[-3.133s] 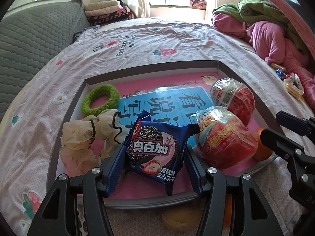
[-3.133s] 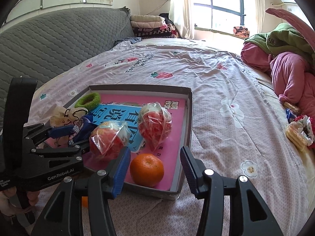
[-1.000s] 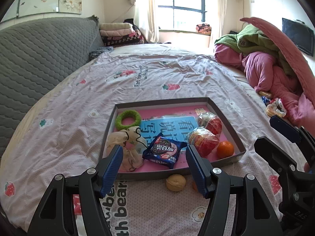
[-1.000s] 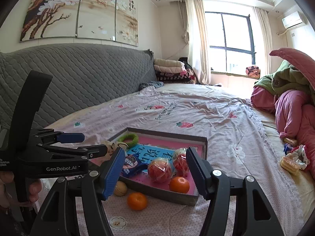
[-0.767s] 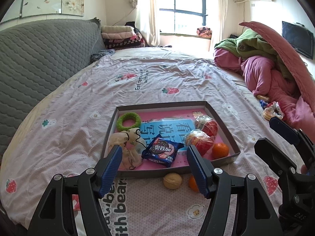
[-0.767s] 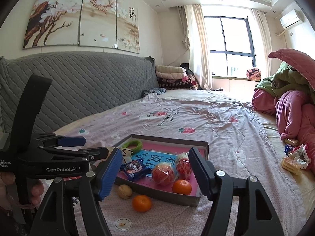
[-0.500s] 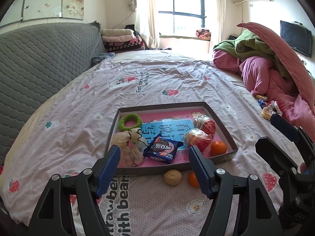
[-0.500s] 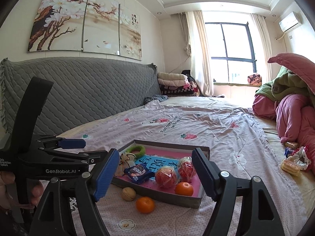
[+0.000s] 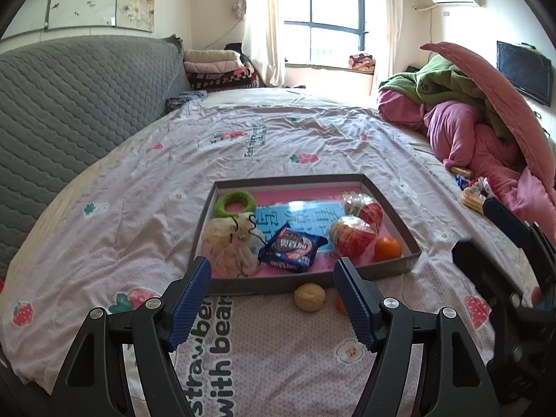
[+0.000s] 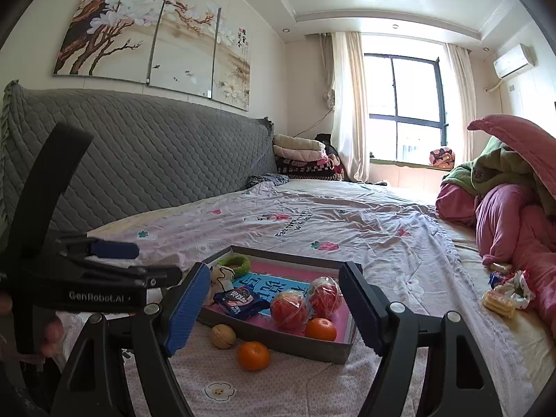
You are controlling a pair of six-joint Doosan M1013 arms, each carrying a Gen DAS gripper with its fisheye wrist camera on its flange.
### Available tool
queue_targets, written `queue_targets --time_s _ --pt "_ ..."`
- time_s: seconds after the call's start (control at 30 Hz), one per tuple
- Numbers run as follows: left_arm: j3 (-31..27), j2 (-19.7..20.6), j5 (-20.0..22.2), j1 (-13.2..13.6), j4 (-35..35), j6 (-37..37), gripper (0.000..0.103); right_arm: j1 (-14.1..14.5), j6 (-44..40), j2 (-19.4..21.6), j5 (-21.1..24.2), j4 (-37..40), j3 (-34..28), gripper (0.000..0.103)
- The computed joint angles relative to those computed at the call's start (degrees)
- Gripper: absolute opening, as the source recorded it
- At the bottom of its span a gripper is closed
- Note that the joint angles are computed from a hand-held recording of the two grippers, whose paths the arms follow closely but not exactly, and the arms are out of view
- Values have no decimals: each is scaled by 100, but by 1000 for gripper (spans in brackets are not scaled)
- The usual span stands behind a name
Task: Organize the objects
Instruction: 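Withdraw both open tools up and back away from the gray tray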
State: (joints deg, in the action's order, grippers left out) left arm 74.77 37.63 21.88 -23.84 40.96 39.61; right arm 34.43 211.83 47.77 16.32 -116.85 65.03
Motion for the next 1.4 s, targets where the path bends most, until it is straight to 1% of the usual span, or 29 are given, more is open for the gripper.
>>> queue_targets --time_s 0.07,0.17,0.27,0.33,0.57,0.9,0.97,1.03,1.1,1.3,1.4 --pt "18 5 -19 14 -110 83 74 -11 83 -5 -1 20 25 76" --pt "43 19 -54 27 -135 84 74 5 -185 -2 113 333 43 76" --pt "41 48 -53 39 -309 245 74 28 -433 1 224 600 69 76" --pt "44 65 -70 54 -498 423 74 36 -588 7 216 797 68 76" --pt "88 93 -52 70 -816 779 74 66 -1020 19 199 1269 87 76" --pt "204 103 -25 55 -1247 1362 74 129 -2001 49 152 2154 67 76" --pt "220 104 -18 56 -1356 1487 74 140 -2235 58 179 2392 57 76" --pt "229 105 -11 64 -1503 1641 74 154 -2722 83 256 2896 11 76" --pt "223 115 24 70 -1617 1760 74 146 -3013 96 241 3247 -7 76" --pt "235 132 71 87 -1898 2043 74 149 -3687 135 274 3976 -60 76" --pt "245 138 95 98 -2018 2173 74 161 -4164 171 286 4424 -114 76"
